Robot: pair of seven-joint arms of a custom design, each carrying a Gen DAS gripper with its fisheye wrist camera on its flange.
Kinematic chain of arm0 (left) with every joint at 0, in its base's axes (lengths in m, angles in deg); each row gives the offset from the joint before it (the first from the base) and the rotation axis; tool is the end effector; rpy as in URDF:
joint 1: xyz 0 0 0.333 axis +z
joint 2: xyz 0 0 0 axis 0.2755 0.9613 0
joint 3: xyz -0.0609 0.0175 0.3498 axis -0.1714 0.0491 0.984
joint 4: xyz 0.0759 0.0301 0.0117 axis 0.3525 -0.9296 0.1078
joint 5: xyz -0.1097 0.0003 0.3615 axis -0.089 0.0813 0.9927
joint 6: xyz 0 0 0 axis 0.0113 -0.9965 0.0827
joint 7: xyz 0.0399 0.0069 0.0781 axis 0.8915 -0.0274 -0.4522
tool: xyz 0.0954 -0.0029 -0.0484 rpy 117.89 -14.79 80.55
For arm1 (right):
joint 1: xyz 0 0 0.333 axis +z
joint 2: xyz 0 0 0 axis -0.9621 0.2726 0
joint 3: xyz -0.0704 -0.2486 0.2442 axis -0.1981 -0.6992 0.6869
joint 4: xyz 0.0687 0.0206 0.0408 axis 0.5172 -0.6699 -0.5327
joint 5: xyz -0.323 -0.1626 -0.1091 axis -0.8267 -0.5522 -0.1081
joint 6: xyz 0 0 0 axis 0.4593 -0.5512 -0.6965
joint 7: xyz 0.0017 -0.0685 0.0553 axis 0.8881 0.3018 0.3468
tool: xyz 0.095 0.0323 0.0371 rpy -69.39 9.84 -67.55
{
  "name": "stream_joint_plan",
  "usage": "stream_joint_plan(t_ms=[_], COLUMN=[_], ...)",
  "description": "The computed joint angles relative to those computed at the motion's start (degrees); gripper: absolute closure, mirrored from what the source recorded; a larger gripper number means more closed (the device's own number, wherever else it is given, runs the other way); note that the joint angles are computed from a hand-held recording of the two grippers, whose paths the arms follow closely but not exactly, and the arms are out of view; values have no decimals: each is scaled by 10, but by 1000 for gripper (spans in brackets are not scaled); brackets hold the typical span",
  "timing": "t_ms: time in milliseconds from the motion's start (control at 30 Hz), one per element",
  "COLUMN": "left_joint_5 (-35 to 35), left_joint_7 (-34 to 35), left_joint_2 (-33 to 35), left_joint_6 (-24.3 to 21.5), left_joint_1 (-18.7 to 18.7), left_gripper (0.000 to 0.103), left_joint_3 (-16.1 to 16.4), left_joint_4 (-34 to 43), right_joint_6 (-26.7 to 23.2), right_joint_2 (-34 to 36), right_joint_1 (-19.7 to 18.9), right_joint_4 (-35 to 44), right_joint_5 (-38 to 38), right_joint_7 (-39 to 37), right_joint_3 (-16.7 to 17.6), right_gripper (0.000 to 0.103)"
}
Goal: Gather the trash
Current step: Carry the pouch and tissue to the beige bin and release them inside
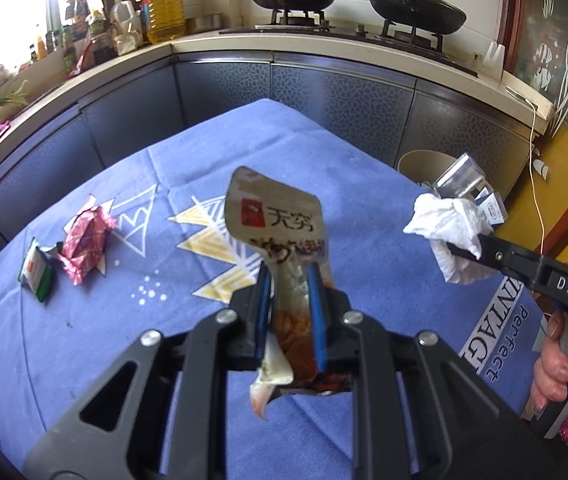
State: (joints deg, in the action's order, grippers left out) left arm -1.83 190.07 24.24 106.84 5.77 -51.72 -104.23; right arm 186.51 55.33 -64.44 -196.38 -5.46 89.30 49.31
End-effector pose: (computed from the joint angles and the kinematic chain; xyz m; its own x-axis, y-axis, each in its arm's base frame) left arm 0.6077 -0.2402 0.5027 -0.5881 -0.8088 0.0017 -0.5836 0.4229 -0.6933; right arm 0.5319 0.1503 0.4520 -0.0099 -0.8169 -0.5767 -0.5592 0.4826 -0.6741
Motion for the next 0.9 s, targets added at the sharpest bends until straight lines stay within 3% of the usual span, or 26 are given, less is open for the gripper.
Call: stream_joint_plan(t_ms=[233,533,667,900], left_joint_5=[23,46,65,120], left_joint_7=[-14,-9,-25,-77], left_joint_2=[30,101,158,289], left_joint_6=[-23,-79,-134,-265], left_joint_1=[-24,-68,-97,-164], left_gripper=[86,86,86,86], left_joint_3=[-6,-25,-24,-4], left_joint_4=[53,180,278,506], right_joint_6=[15,31,25,-4], right_joint_2=[-18,-62,-76,-54], right_joint_1=[-20,-45,-78,-151], right_joint_4=[-26,-76,-81,-36], right_joint_5=[-10,35,-11,-184], right_joint_7=[9,-24,7,152], right_joint_3=[-12,-41,-58,-76], right_gripper=[94,94,94,94])
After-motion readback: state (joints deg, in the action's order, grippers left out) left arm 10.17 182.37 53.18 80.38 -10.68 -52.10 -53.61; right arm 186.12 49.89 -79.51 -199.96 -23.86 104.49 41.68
